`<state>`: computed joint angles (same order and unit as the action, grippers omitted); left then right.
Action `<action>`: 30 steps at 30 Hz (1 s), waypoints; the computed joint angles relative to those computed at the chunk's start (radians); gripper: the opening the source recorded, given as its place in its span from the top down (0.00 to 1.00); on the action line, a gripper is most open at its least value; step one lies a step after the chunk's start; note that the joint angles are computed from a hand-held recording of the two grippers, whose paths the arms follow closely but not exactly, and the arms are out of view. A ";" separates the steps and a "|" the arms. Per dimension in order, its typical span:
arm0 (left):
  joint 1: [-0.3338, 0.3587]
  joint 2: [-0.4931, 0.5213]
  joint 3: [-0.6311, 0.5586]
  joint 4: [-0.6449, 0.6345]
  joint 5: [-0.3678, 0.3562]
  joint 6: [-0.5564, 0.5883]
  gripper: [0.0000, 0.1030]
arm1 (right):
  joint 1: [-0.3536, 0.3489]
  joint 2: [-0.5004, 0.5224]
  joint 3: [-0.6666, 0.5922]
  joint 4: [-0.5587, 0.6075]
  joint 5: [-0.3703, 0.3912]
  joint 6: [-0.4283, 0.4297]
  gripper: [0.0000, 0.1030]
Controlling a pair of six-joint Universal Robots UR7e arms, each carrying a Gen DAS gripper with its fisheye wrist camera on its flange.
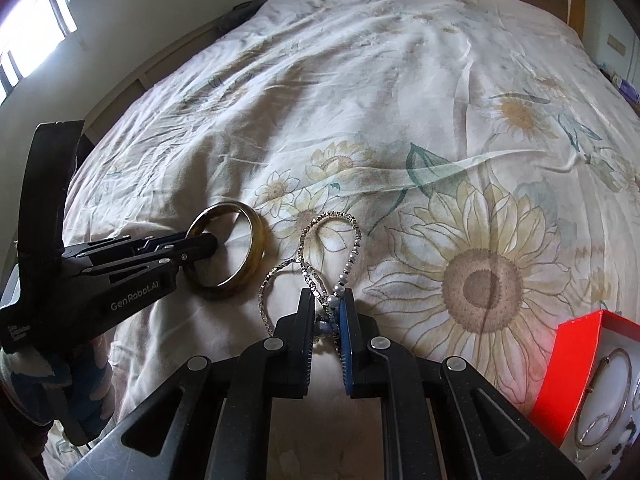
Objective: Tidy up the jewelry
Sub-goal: 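Grasp the dark brown bangle rim with the left tool while the right tool grasps the rhinestone necklace, then lift the bangle and necklace and carry both toward the red box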
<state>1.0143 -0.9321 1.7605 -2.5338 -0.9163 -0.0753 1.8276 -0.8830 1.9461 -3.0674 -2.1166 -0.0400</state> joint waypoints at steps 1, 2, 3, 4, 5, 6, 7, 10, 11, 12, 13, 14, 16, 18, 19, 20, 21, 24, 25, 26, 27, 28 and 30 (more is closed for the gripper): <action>-0.001 -0.003 0.006 -0.012 -0.001 0.002 0.89 | 0.000 0.000 0.003 -0.011 0.001 -0.003 0.88; -0.002 -0.009 0.016 -0.030 -0.004 0.008 0.90 | 0.001 -0.002 0.012 -0.029 0.001 -0.006 0.88; -0.002 -0.015 0.023 -0.040 -0.007 0.011 0.91 | 0.003 -0.003 0.019 -0.042 0.002 -0.009 0.88; -0.002 -0.022 0.031 -0.052 -0.013 0.014 0.91 | 0.005 -0.004 0.029 -0.060 0.000 -0.012 0.88; -0.002 -0.029 0.039 -0.061 -0.018 0.015 0.91 | 0.006 -0.002 0.031 -0.070 0.000 -0.013 0.88; -0.001 -0.036 0.046 -0.069 -0.021 0.018 0.91 | 0.007 -0.003 0.038 -0.086 0.001 -0.015 0.88; -0.001 -0.041 0.053 -0.079 -0.023 0.023 0.91 | 0.009 -0.003 0.044 -0.101 0.002 -0.017 0.88; 0.000 -0.057 0.077 -0.111 -0.029 0.041 0.91 | 0.007 -0.002 0.056 -0.144 0.015 -0.032 0.88; 0.002 -0.066 0.088 -0.122 -0.035 0.043 0.91 | 0.008 -0.001 0.058 -0.154 0.017 -0.034 0.88; 0.003 -0.068 0.092 -0.130 -0.039 0.043 0.91 | 0.010 0.002 0.061 -0.171 0.022 -0.040 0.88; 0.005 -0.071 0.098 -0.140 -0.044 0.044 0.91 | 0.010 0.005 0.062 -0.181 0.025 -0.045 0.88; 0.006 -0.078 0.106 -0.151 -0.047 0.046 0.91 | 0.010 0.007 0.065 -0.194 0.031 -0.050 0.88; 0.010 -0.084 0.115 -0.165 -0.053 0.048 0.91 | 0.012 0.014 0.069 -0.220 0.040 -0.058 0.88; 0.013 -0.092 0.122 -0.172 -0.061 0.046 0.91 | 0.013 0.019 0.071 -0.235 0.048 -0.064 0.88; 0.014 -0.094 0.125 -0.177 -0.062 0.047 0.91 | 0.014 0.020 0.073 -0.243 0.050 -0.066 0.88; 0.014 -0.095 0.130 -0.186 -0.060 0.051 0.91 | 0.016 0.021 0.076 -0.252 0.052 -0.070 0.88; 0.013 -0.097 0.133 -0.191 -0.059 0.053 0.91 | 0.017 0.022 0.077 -0.260 0.055 -0.074 0.88; 0.007 -0.103 0.146 -0.206 -0.056 0.055 0.91 | 0.019 0.019 0.089 -0.285 0.058 -0.084 0.88; 0.005 -0.107 0.151 -0.209 -0.056 0.055 0.91 | 0.021 0.017 0.094 -0.295 0.055 -0.085 0.88; 0.003 -0.111 0.155 -0.210 -0.057 0.055 0.91 | 0.023 0.015 0.098 -0.302 0.053 -0.085 0.88; -0.002 -0.116 0.161 -0.212 -0.058 0.056 0.91 | 0.026 0.013 0.104 -0.309 0.050 -0.084 0.88; -0.007 -0.123 0.168 -0.215 -0.057 0.057 0.91 | 0.029 0.010 0.109 -0.315 0.045 -0.083 0.88; -0.018 -0.134 0.177 -0.218 -0.055 0.057 0.91 | 0.039 0.000 0.123 -0.328 0.031 -0.078 0.88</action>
